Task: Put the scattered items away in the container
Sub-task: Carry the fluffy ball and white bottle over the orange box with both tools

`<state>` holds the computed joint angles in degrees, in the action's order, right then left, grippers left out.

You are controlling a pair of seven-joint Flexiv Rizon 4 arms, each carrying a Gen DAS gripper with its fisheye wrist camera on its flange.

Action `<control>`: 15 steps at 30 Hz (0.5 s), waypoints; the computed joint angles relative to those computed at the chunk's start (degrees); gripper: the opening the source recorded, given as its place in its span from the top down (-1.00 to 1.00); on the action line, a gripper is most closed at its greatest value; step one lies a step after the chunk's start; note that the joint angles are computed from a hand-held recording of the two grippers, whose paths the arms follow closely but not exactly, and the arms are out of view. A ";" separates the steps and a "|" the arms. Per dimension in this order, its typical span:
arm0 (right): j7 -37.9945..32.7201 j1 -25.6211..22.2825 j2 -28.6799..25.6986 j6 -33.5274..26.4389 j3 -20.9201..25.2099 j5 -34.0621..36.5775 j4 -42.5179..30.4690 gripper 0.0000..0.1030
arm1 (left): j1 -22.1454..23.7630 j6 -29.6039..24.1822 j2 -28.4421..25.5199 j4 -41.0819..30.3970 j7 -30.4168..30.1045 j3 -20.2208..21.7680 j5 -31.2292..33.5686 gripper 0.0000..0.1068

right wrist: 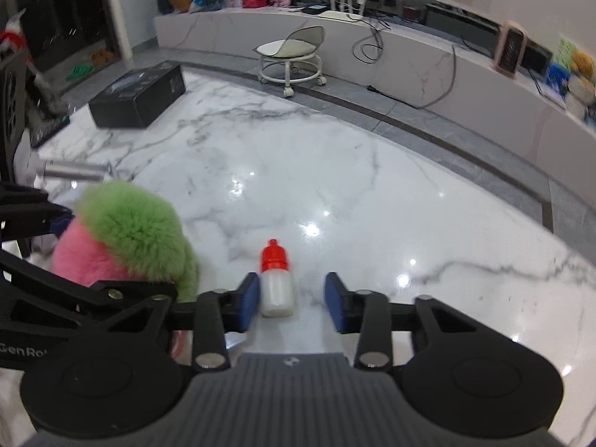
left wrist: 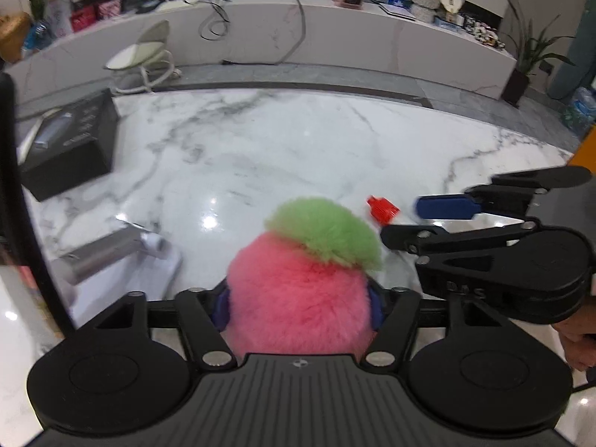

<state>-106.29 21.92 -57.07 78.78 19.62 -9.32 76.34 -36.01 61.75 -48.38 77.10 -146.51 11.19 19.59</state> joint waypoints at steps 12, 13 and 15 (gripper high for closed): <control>-0.30 -0.19 1.81 -2.92 -0.55 0.97 1.02 0.61 | 0.49 -1.16 -0.22 -0.62 1.68 -1.10 -0.94 0.01; 0.04 -0.17 2.04 -3.01 -0.80 1.17 1.17 0.61 | 0.55 -1.30 -0.20 -0.65 1.80 -1.19 -1.06 0.02; 0.68 -0.33 2.60 -2.93 -1.12 1.58 1.66 0.61 | 0.45 -1.93 -0.15 -0.85 1.96 -1.16 -1.16 0.03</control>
